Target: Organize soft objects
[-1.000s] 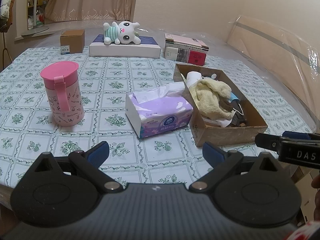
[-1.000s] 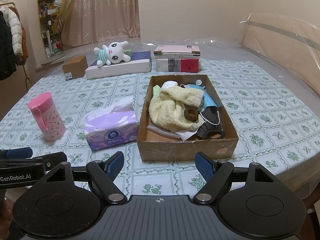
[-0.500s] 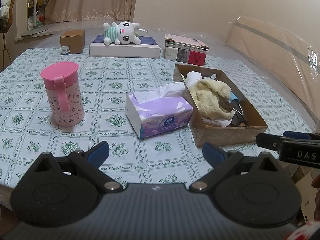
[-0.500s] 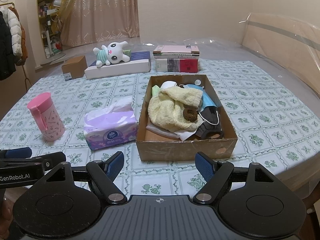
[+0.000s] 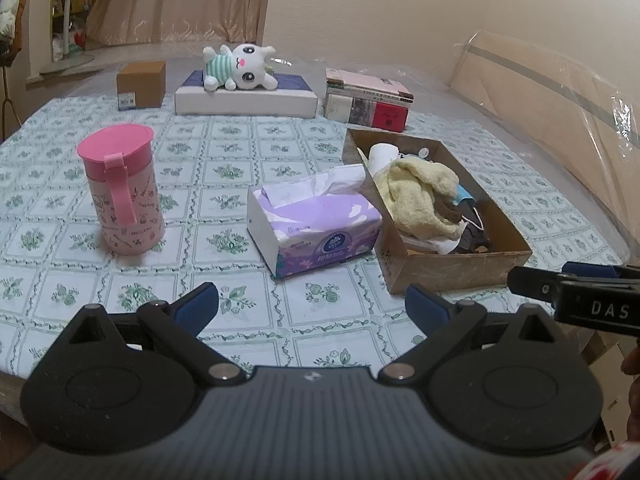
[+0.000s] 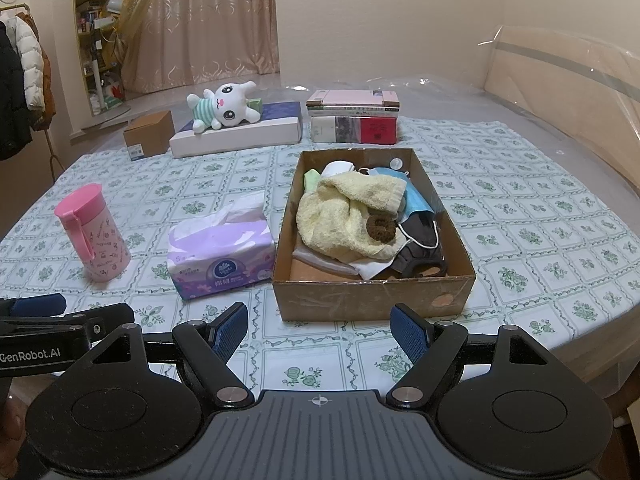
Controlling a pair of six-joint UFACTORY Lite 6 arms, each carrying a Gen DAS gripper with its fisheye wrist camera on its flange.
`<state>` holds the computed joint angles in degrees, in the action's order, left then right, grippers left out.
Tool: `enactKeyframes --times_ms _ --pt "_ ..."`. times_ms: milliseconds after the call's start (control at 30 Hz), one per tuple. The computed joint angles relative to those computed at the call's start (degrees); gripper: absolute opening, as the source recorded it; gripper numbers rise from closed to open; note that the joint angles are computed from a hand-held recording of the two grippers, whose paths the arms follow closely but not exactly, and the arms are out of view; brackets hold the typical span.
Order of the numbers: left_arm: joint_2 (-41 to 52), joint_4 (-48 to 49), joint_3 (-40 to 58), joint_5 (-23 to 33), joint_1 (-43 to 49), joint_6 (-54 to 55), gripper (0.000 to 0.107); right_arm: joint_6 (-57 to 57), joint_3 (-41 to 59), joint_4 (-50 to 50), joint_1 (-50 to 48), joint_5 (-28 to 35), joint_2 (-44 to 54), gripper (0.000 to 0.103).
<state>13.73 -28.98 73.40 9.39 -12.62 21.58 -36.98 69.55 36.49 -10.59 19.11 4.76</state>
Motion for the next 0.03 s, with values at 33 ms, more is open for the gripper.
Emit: enactKeyframes --times_ms 33 --pt "-0.1 2.6 -0.2 -0.4 -0.1 -2.7 0.099 0.1 0.0 -0.1 0.0 0.0 0.0 0.078"
